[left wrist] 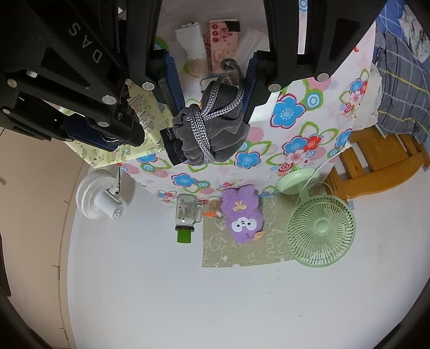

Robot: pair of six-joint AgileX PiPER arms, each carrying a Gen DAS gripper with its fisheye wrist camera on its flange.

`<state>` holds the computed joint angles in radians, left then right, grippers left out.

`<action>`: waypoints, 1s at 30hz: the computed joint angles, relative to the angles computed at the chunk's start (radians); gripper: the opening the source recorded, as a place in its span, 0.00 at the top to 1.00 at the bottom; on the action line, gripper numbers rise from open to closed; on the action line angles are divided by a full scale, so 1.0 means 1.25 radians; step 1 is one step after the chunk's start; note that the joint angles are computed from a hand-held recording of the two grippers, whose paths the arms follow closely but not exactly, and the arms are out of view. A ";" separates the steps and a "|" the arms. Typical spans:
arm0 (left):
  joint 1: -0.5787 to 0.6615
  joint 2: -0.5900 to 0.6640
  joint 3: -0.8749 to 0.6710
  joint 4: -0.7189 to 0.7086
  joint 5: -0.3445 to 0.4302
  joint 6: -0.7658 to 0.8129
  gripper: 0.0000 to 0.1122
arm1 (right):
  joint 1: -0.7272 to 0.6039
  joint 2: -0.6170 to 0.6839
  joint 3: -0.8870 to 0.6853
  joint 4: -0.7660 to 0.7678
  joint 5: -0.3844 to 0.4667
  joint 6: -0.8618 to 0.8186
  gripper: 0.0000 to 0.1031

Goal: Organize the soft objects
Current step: 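Carry the grey pouch with the left tool while the right tool carries the black bag over the fabric box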

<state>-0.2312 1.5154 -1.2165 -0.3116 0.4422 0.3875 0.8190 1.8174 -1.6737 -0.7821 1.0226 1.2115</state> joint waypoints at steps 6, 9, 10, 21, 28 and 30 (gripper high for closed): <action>-0.036 0.007 -0.025 0.058 -0.001 -0.063 0.63 | -0.017 -0.032 0.024 -0.003 -0.003 -0.011 0.73; -0.057 0.013 -0.038 0.097 0.000 -0.107 0.63 | -0.029 -0.045 0.034 0.000 -0.005 -0.019 0.73; -0.064 0.016 -0.043 0.109 0.001 -0.119 0.63 | -0.032 -0.048 0.036 0.000 -0.005 -0.021 0.73; -0.125 0.051 -0.093 0.211 0.008 -0.236 0.63 | -0.084 -0.096 0.088 0.017 -0.042 -0.047 0.73; -0.155 0.082 -0.119 0.240 0.011 -0.277 0.63 | -0.123 -0.116 0.121 0.034 -0.075 -0.062 0.73; -0.165 0.095 -0.129 0.242 0.013 -0.284 0.63 | -0.136 -0.121 0.133 0.040 -0.084 -0.069 0.73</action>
<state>-0.4372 1.6336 -1.3774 -0.0093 0.4590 0.0328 0.6484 1.6662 -1.5080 -0.7319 0.9175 1.1256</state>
